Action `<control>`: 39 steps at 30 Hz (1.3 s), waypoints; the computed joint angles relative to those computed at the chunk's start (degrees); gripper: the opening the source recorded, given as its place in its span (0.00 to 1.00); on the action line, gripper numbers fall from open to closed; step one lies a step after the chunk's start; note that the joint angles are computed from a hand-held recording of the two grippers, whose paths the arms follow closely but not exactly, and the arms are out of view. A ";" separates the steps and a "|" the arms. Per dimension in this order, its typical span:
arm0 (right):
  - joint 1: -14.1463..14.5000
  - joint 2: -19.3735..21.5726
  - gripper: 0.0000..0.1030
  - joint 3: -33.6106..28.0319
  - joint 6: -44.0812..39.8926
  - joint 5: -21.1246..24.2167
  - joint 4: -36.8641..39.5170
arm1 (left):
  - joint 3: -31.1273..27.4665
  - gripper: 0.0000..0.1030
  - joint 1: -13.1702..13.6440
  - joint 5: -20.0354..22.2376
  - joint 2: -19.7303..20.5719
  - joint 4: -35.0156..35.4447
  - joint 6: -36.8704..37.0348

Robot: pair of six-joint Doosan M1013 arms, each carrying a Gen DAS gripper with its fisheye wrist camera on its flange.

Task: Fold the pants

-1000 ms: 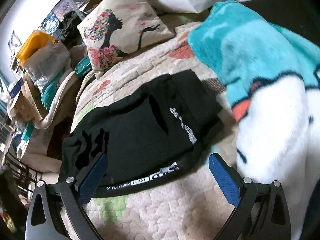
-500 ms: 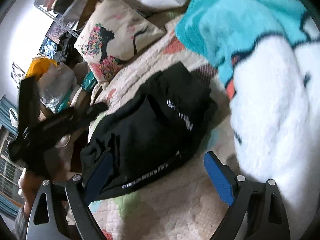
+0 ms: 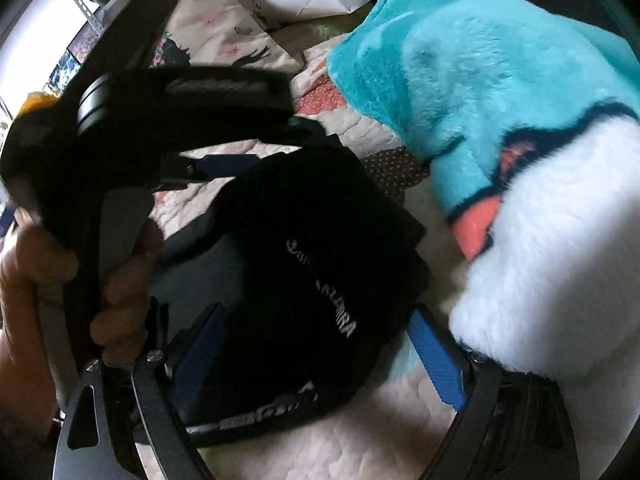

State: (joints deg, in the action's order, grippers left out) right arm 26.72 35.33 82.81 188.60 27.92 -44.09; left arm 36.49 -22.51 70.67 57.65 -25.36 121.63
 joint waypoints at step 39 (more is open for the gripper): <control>4.92 9.50 0.19 -23.62 -62.55 -0.53 32.12 | 17.46 0.19 17.89 -9.81 -10.70 -23.36 -1.25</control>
State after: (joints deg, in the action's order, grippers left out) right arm 31.64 44.83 59.18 126.04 27.39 -11.97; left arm 53.95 -4.61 60.85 46.95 -48.72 120.39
